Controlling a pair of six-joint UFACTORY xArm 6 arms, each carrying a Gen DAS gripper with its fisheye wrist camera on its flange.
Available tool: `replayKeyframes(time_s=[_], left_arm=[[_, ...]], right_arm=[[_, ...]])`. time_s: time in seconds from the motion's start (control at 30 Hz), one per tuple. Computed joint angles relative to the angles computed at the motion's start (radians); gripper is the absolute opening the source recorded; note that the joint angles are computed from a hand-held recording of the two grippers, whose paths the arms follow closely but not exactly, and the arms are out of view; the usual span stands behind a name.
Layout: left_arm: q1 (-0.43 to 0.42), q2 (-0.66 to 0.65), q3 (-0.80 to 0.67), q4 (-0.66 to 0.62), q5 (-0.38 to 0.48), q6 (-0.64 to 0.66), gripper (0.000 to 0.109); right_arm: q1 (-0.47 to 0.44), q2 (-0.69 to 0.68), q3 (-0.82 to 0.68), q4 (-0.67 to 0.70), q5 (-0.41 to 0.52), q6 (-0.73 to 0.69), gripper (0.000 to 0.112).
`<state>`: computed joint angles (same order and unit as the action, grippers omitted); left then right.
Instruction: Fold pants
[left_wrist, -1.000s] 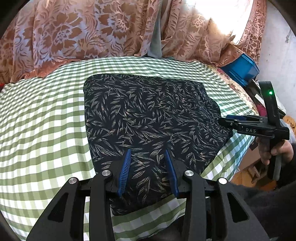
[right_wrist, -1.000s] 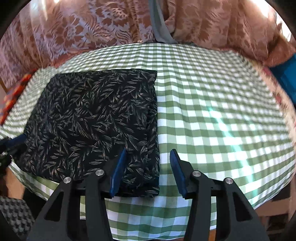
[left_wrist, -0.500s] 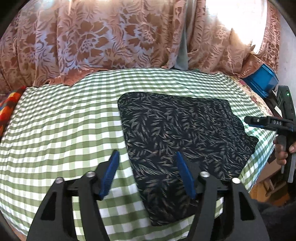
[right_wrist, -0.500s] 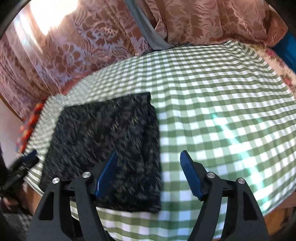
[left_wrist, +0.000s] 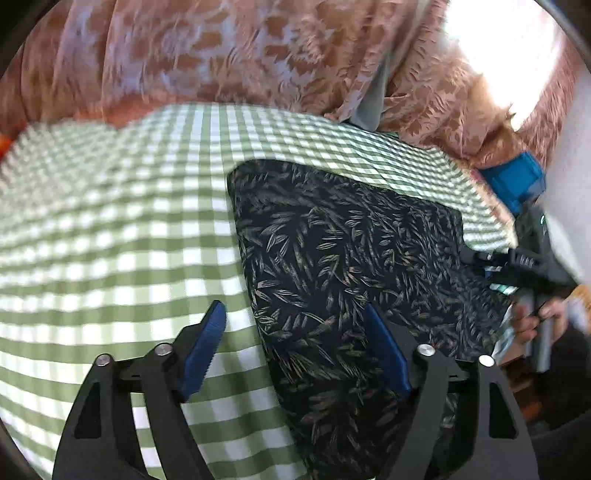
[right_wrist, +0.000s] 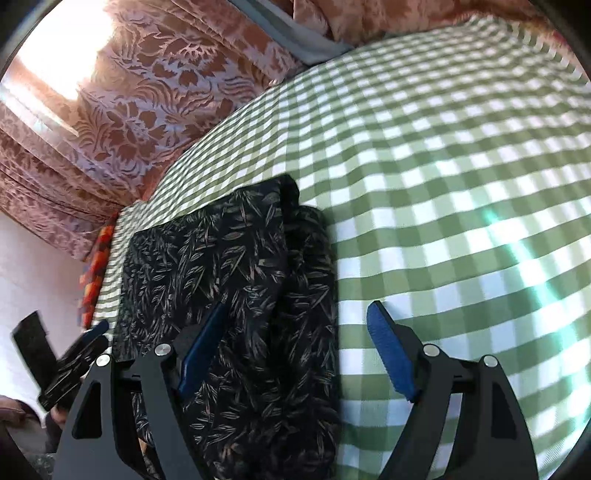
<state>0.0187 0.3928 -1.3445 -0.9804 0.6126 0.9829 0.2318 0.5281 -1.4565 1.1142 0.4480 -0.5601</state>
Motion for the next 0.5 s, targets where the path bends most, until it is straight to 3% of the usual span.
replayKeyframes(time_s=[0.3,0.5], left_arm=[[0.086,0.17,-0.211,-0.088,0.31,-0.153,0.077],[0.082,0.189,-0.224,-0.117,0.34,-0.137,0.074]], right_arm=[[-0.06,-0.005,0.011,0.23,0.157,-0.204,0.08],[-0.093,-0.038,0.069,0.327,0.26,-0.324,0.082]])
